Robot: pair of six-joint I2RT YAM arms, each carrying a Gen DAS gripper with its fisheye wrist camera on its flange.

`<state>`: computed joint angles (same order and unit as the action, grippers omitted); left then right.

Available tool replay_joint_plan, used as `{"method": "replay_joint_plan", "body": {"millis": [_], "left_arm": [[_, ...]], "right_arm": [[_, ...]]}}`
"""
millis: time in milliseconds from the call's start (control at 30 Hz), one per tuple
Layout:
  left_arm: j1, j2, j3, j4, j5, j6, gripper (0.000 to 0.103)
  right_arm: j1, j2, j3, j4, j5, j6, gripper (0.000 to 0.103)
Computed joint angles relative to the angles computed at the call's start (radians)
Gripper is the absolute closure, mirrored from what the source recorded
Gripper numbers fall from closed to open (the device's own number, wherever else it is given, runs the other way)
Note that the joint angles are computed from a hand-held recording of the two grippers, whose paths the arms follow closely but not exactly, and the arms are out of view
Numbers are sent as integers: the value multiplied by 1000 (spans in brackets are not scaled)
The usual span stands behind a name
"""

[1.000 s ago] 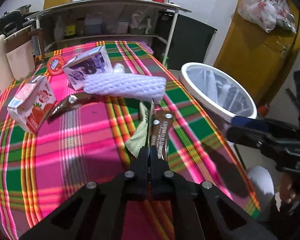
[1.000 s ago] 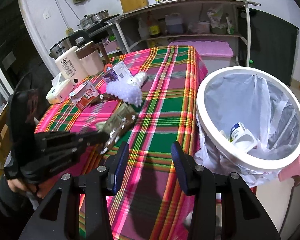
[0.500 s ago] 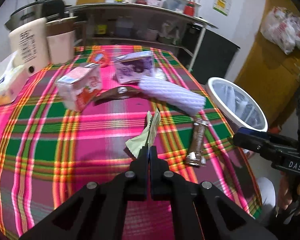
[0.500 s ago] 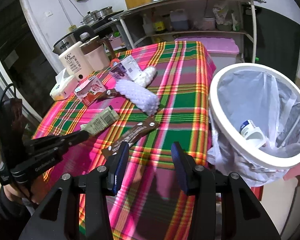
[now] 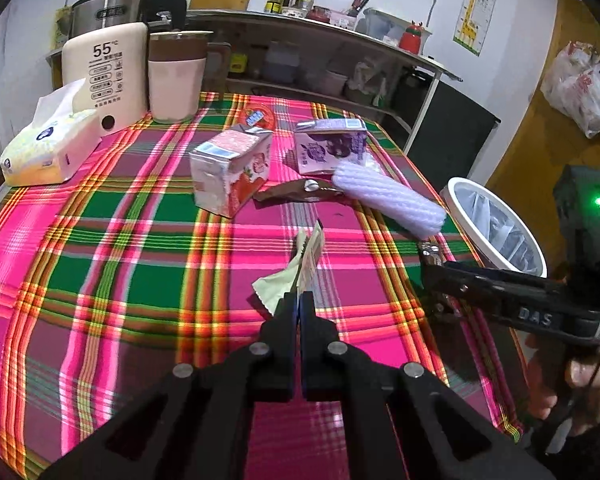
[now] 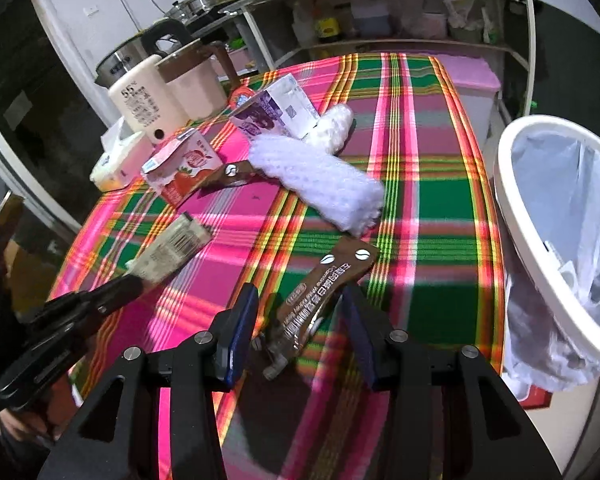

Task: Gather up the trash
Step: 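Grasp the receipt with the left tool while the right tool grasps a brown wrapper, then carry the receipt and brown wrapper over the bin with both tools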

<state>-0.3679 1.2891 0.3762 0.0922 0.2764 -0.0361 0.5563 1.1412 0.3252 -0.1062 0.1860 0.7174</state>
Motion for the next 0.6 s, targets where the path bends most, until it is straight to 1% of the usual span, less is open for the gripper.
{"method": "replay_joint_plan", "body": {"millis": [67,100,133,167,200,233,267,300,333,367,400,567,600], "left_arm": [[25,2,2,3,20,11,99],[35,5,6,4,28,19,95],[40,8,10,5,31,24,85],[42,12,16,7,29,30,79],[43,18,23,11,29,40,69],[40,24,28,16,31,47,63],[38,33,37,17,33,54,61],[33,47,49,13,35,63,59],[28,61,61,10,37,74,57],[19,79,72,8,35,85,57],[12,94,78,11,28,92,57],[-48,166,112,-5,-33,99,57],[-59,171,109,-6,-43,98,64]], "right_arm": [[4,35,22,1,14,-1,58],[11,51,33,-2,28,-1,58],[26,75,49,-9,54,-1,58],[35,89,57,-12,71,-1,58],[49,103,66,-19,91,0,58],[56,109,71,-26,102,-2,58],[64,114,75,-32,113,-2,60],[71,116,78,-41,125,0,67],[72,110,77,-57,136,2,72],[72,105,75,-65,141,4,80],[64,89,64,-65,132,4,82],[72,29,31,-78,117,13,84],[78,15,24,-82,116,15,84]]}}
